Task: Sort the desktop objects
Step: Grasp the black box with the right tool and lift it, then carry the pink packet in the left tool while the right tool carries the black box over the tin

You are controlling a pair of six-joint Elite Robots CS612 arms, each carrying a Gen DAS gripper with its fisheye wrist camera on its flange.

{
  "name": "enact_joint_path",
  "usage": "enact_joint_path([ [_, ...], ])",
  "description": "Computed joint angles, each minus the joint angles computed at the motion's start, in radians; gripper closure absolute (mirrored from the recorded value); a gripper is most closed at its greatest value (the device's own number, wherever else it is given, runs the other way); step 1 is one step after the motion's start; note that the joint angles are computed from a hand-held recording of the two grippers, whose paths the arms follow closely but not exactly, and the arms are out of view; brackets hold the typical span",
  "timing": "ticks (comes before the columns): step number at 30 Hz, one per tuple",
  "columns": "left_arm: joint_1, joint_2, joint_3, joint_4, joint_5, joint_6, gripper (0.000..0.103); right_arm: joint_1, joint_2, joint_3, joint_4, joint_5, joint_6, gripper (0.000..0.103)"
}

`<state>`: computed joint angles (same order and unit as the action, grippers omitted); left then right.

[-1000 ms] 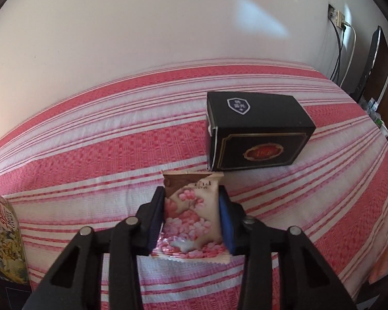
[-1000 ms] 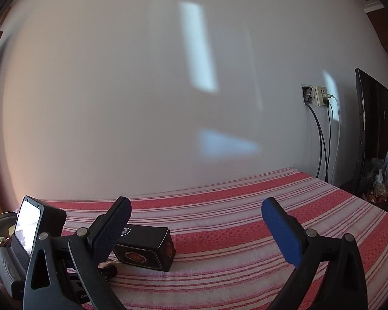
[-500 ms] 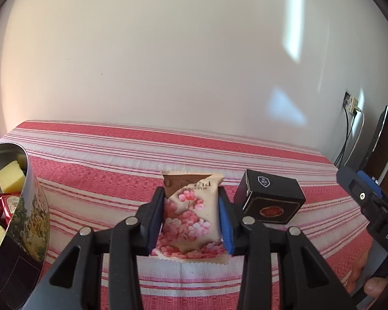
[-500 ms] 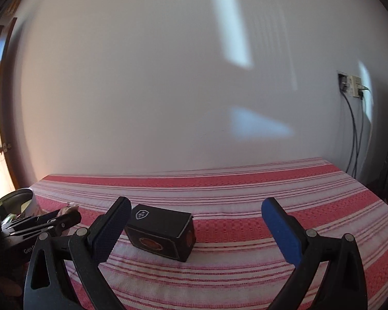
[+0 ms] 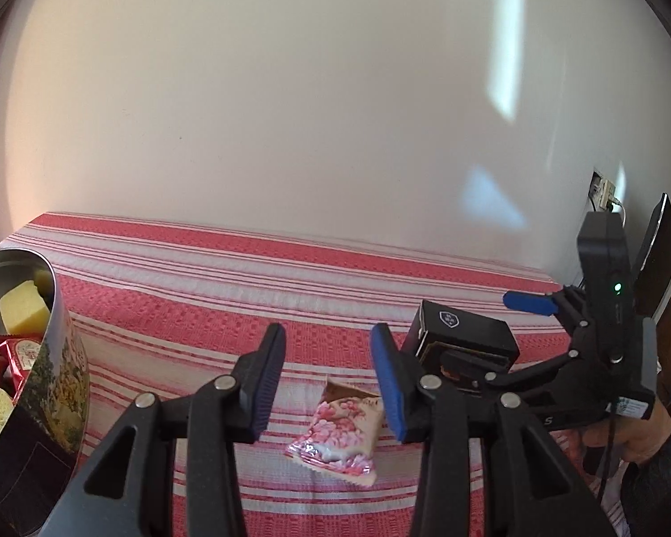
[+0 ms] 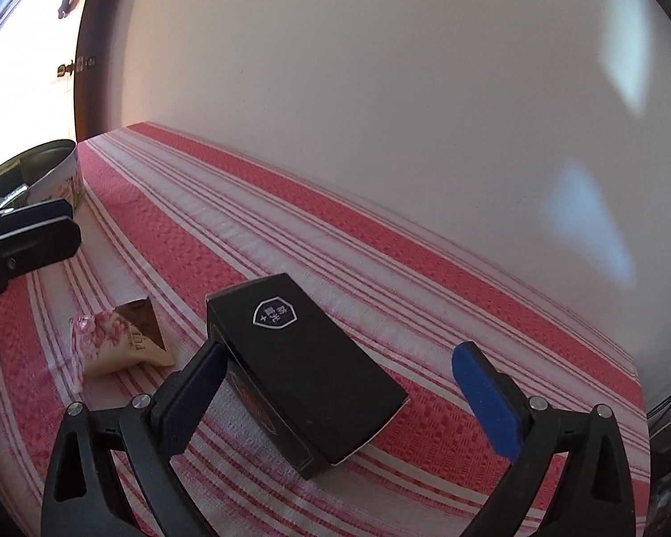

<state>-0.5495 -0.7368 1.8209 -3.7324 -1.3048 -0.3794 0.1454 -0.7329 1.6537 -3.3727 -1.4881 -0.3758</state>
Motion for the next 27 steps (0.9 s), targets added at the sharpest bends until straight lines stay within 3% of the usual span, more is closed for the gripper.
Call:
enact_joint_path([
  [1,0.005,0.001,-0.002,0.001,-0.015,-0.015,0.064,0.003,0.003,-0.005,0.013,-0.013,-0.005,0.006],
  [2,0.012,0.002,-0.004,0.006,-0.033,-0.034,0.064,0.006,0.008,-0.007,0.009,-0.031,-0.009,0.019],
  [3,0.02,0.002,-0.006,0.016,-0.05,-0.056,0.063,0.008,0.011,-0.009,0.011,-0.042,-0.007,0.039],
  [5,0.034,0.002,-0.009,0.043,-0.069,-0.11,0.059,0.011,0.01,-0.015,0.053,-0.061,0.013,0.051],
  [9,0.046,0.006,-0.011,0.078,-0.119,-0.155,0.057,0.0,0.003,-0.002,0.034,-0.011,0.046,0.052],
  [14,0.04,-0.002,-0.018,0.137,-0.199,-0.038,0.056,-0.032,-0.01,0.048,-0.112,0.081,0.189,0.052],
  [17,0.031,-0.014,-0.033,0.27,-0.218,-0.001,0.056,-0.036,-0.012,0.066,-0.171,0.077,0.23,0.052],
  [20,0.027,-0.025,-0.055,0.421,-0.209,-0.027,0.056,-0.034,-0.011,0.073,-0.213,0.074,0.25,0.052],
  [23,0.013,-0.03,-0.057,0.456,-0.169,-0.011,0.052,-0.039,-0.018,0.084,-0.238,0.099,0.271,0.052],
  [25,-0.002,-0.035,-0.061,0.489,-0.125,0.014,0.052,-0.022,-0.009,0.073,-0.244,0.075,0.268,0.052],
  [27,-0.01,-0.036,-0.064,0.503,-0.107,0.023,0.058,-0.018,-0.008,0.075,-0.248,0.069,0.258,0.052],
])
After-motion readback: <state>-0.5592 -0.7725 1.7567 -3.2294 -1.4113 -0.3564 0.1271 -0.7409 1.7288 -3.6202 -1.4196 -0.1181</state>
